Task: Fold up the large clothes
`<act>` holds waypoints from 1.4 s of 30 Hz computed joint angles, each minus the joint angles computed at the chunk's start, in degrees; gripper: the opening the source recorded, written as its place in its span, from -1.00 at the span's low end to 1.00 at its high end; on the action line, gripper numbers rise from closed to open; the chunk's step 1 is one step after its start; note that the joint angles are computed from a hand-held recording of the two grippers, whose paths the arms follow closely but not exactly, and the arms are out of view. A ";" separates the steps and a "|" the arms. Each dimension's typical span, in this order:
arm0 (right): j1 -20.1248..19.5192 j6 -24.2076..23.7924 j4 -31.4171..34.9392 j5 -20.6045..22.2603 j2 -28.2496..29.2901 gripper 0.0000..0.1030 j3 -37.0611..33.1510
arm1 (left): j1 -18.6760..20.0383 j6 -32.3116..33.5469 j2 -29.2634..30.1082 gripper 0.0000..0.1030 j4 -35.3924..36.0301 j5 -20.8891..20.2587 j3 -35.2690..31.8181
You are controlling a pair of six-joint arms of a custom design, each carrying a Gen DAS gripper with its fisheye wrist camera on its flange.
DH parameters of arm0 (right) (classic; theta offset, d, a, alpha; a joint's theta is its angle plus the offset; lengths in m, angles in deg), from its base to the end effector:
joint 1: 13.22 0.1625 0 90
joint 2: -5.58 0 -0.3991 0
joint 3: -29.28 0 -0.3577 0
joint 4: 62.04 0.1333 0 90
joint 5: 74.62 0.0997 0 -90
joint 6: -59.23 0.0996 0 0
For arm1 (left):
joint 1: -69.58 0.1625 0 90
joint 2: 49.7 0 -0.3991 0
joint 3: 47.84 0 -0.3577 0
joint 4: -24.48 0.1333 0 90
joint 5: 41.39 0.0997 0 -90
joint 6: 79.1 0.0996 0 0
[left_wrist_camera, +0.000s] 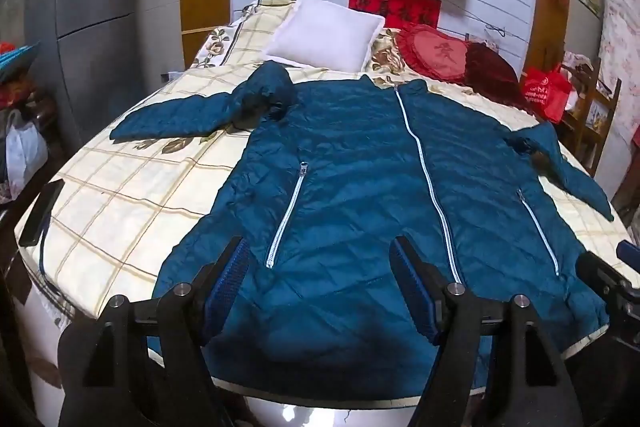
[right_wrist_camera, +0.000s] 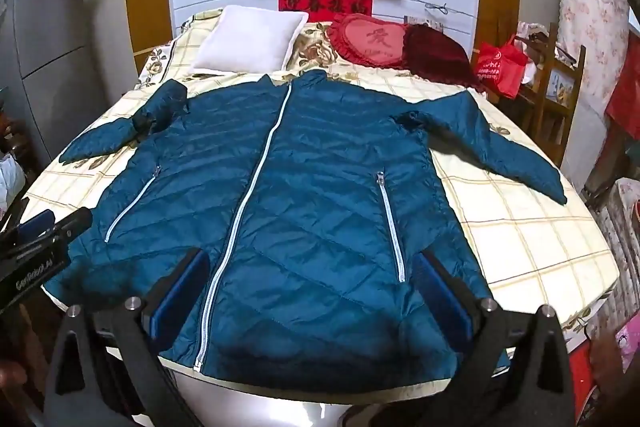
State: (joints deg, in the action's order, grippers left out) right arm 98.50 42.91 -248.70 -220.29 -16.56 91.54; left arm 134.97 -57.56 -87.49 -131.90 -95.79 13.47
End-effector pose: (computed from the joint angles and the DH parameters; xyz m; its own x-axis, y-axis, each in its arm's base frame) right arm 0.3231 -0.6732 0.1346 -0.6902 0.2700 0.6714 -0.4147 0.6128 -0.6727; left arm -0.1474 -0.7811 0.2728 -0.7289 0.2248 -0.6466 0.6159 0.6277 -0.4760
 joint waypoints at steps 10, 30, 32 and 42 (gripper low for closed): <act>-0.28 -1.36 -1.58 -0.50 0.66 0.99 0.06 | -0.48 1.78 -0.74 0.24 -1.54 -0.65 2.55; -0.30 11.64 11.51 3.13 -2.12 0.99 1.68 | 0.26 0.87 -0.32 0.24 -2.19 0.19 1.55; -0.15 5.99 9.63 -0.71 0.56 0.99 -1.16 | 0.34 0.64 -0.45 0.24 -1.98 -0.01 1.54; 0.04 6.30 12.35 -1.93 0.14 0.99 -1.26 | 0.41 0.47 -0.28 0.24 -0.83 0.18 0.87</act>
State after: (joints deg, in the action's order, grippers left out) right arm 98.54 49.22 -236.35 -222.21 -16.42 90.28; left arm 135.38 -57.09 -87.77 -132.74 -95.61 14.34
